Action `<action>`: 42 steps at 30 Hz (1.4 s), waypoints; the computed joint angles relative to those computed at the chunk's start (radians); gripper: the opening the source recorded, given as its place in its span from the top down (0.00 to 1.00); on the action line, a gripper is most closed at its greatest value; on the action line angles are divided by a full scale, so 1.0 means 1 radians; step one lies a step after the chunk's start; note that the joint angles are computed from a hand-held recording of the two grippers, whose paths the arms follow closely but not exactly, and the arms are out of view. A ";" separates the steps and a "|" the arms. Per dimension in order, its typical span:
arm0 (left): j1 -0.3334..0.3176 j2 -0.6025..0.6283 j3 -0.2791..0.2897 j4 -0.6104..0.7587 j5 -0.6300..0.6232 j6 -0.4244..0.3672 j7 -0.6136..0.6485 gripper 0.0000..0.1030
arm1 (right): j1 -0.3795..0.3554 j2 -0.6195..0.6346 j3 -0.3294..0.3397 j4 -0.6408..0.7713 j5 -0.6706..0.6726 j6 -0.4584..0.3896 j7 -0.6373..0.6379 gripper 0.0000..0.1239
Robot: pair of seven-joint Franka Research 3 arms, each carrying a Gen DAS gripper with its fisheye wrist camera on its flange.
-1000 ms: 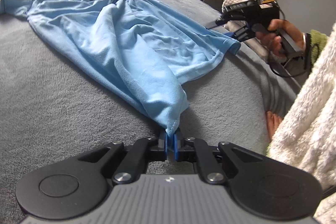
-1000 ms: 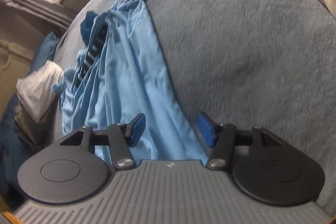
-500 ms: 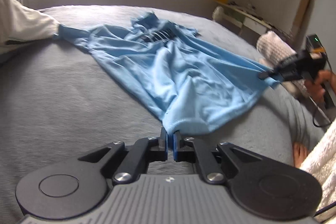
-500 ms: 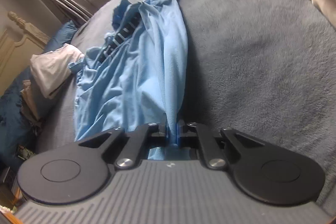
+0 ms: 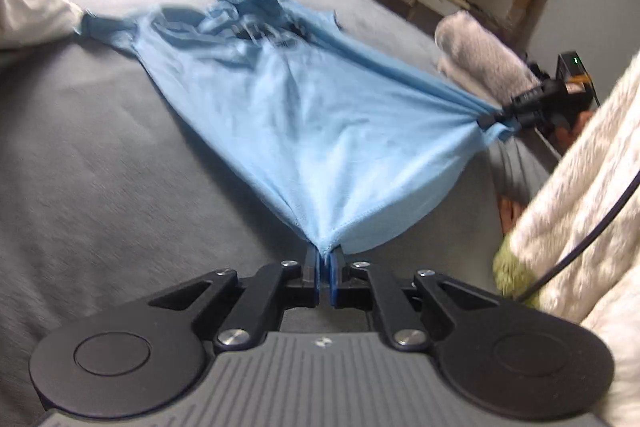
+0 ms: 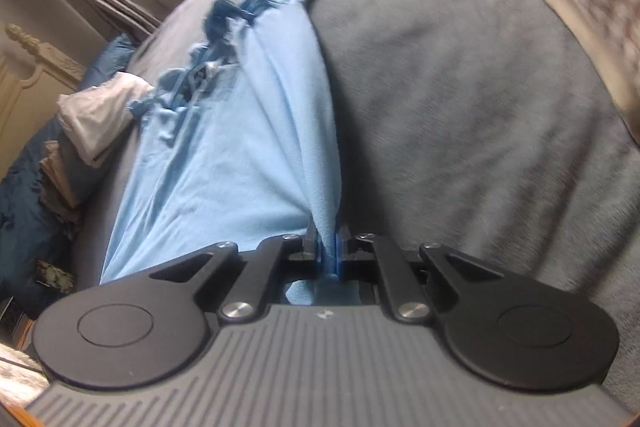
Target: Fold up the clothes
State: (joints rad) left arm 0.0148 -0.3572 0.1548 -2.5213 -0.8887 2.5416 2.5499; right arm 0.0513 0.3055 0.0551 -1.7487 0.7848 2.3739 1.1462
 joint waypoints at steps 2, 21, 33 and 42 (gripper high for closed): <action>0.015 0.051 -0.009 0.018 0.027 -0.026 -0.067 0.93 | 0.001 0.016 -0.008 0.001 -0.020 -0.011 0.025 0.97; 0.183 0.410 -0.056 0.436 -0.255 0.013 -0.344 0.46 | 0.013 0.071 0.012 0.069 -0.093 0.097 0.066 0.76; 0.201 0.900 -0.119 0.999 0.110 0.086 -0.786 0.86 | 0.005 0.117 0.031 0.093 -0.071 0.076 0.078 0.75; 0.277 0.928 -0.193 1.040 0.227 0.171 -0.855 0.97 | 0.022 0.132 0.012 0.125 -0.145 0.036 0.130 0.94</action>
